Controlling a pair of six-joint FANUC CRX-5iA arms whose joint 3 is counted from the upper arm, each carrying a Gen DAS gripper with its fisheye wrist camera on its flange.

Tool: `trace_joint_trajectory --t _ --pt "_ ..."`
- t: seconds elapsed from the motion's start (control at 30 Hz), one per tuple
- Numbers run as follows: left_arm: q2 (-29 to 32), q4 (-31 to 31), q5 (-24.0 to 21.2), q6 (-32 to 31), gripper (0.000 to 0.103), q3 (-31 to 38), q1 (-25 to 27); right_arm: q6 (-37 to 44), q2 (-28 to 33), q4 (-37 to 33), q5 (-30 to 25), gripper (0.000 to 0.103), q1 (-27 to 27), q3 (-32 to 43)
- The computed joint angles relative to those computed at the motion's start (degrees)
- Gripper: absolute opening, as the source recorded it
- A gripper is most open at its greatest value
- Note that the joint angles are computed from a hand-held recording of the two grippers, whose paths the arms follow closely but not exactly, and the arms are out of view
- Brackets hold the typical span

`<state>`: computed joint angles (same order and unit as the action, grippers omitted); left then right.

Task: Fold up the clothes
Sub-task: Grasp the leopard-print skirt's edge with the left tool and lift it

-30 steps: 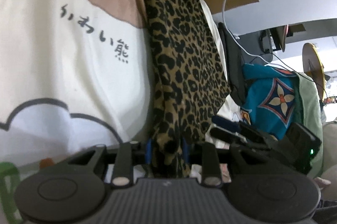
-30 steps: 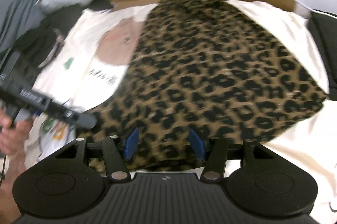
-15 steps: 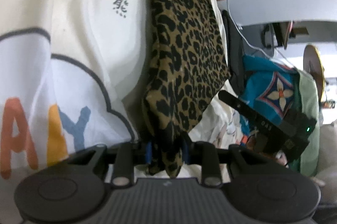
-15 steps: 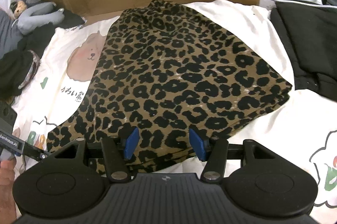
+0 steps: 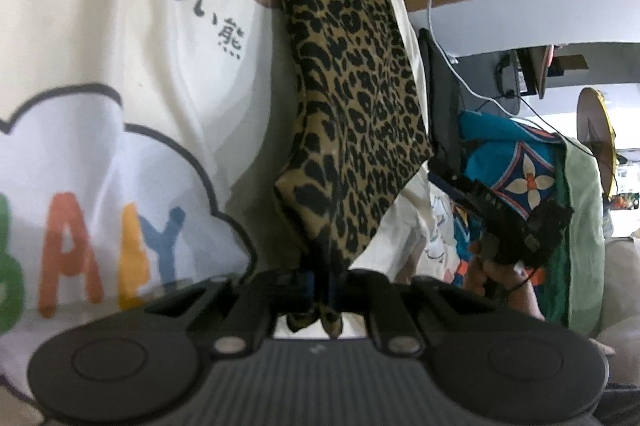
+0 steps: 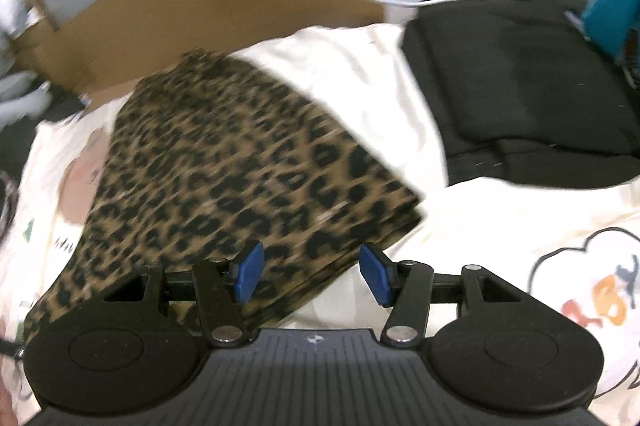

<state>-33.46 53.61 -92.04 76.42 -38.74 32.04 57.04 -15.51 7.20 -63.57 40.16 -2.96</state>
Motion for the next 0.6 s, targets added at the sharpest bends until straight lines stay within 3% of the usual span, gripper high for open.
trace_joint_trajectory --t 0.17,0.33,0.43,0.6 --pt "0.2 -1.6 -0.9 0.7 0.005 1.9 1.5 -0.6 1.6 -1.8 0.7 0.060 -4.8 1.1" --pt "0.8 -3.4 -1.3 0.9 0.005 3.8 2.7 3.7 4.4 -7.2 0.6 0.059 -9.0 3.7" --pt "1.2 -4.1 -0.8 1.3 0.005 4.6 2.3 6.2 6.3 -11.5 0.0 0.050 -11.7 6.0" --pt "1.6 -4.8 -0.2 2.0 0.006 5.3 1.1 11.6 9.8 -17.5 -2.7 0.049 -15.0 10.0"
